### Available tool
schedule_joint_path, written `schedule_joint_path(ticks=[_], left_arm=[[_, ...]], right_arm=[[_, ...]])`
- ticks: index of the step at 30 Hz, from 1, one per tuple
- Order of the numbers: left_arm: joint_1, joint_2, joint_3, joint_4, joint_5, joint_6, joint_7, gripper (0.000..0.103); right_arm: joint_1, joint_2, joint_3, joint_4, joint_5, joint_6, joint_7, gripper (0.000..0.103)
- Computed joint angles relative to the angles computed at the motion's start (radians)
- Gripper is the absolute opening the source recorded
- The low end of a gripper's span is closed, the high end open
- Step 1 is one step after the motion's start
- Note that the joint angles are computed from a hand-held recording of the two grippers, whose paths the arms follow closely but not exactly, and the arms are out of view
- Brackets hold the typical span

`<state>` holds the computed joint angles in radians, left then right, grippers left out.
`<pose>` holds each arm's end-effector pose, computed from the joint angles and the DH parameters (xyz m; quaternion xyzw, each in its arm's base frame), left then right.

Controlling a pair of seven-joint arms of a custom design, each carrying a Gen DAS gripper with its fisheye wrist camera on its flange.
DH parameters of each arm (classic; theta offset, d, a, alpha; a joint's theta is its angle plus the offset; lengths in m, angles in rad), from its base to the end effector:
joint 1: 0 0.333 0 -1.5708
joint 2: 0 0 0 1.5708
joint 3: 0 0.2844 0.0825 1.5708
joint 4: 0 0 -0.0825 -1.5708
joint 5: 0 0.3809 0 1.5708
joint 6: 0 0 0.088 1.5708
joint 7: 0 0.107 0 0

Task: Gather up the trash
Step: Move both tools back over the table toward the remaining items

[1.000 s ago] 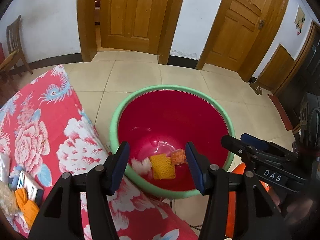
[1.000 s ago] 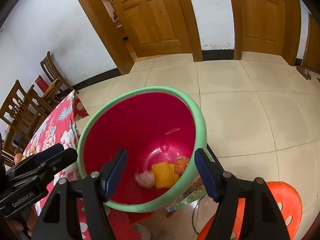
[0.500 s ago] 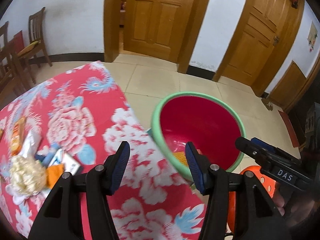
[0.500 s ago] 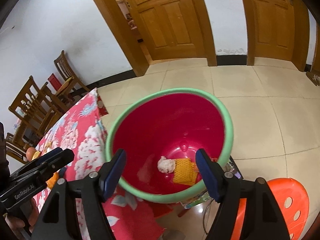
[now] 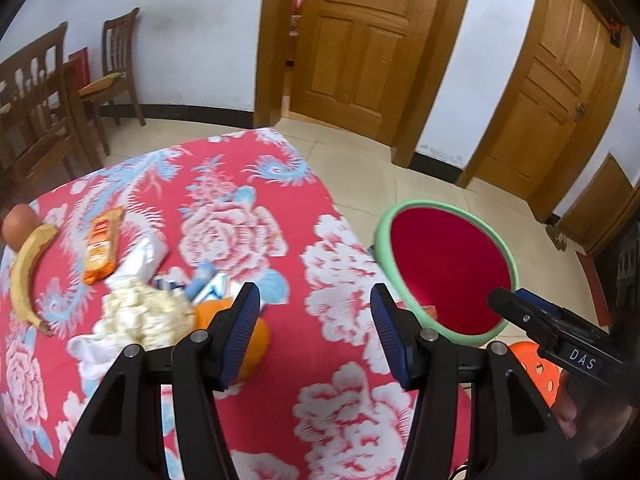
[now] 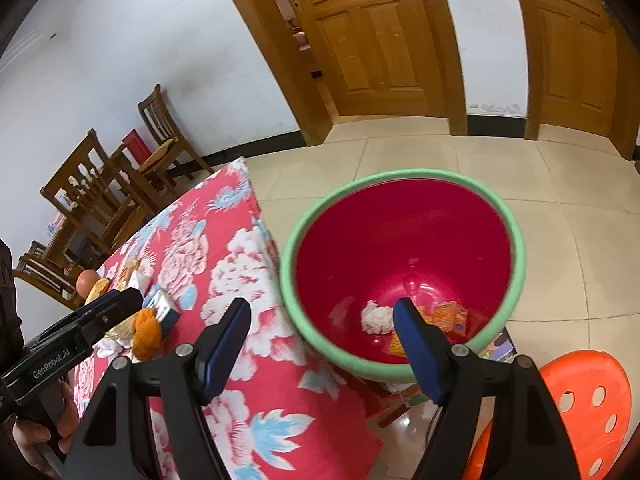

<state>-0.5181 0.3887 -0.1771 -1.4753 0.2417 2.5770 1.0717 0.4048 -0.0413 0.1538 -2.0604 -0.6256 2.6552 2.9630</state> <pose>0.5546 -0.4402 0.5137 -0.5491 0.7555 -0.3320 0.1318 0.4843 0.3230 0.4909 -0.5254 0.7652 -0.1645 0.3337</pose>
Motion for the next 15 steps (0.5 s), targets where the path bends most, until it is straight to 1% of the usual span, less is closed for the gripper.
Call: schedule_joint_path(ticks=[4, 10, 15], left_arm=[[0.012, -0.053, 0.017, -0.073, 0.022, 0.02, -0.042, 0.058], [0.043, -0.115, 0.026, -0.163, 0.069, 0.037, -0.114, 0.06], [0.08, -0.15, 0.014, -0.221, 0.077, 0.055, -0.143, 0.06]], right_arm=[[0.015, 0.031, 0.007, 0.04, 0.008, -0.007, -0.014, 0.076], [0.043, 0.079, 0.004, 0.096, 0.028, -0.013, -0.048, 0.076], [0.068, 0.119, -0.002, 0.143, 0.046, -0.027, -0.077, 0.076]])
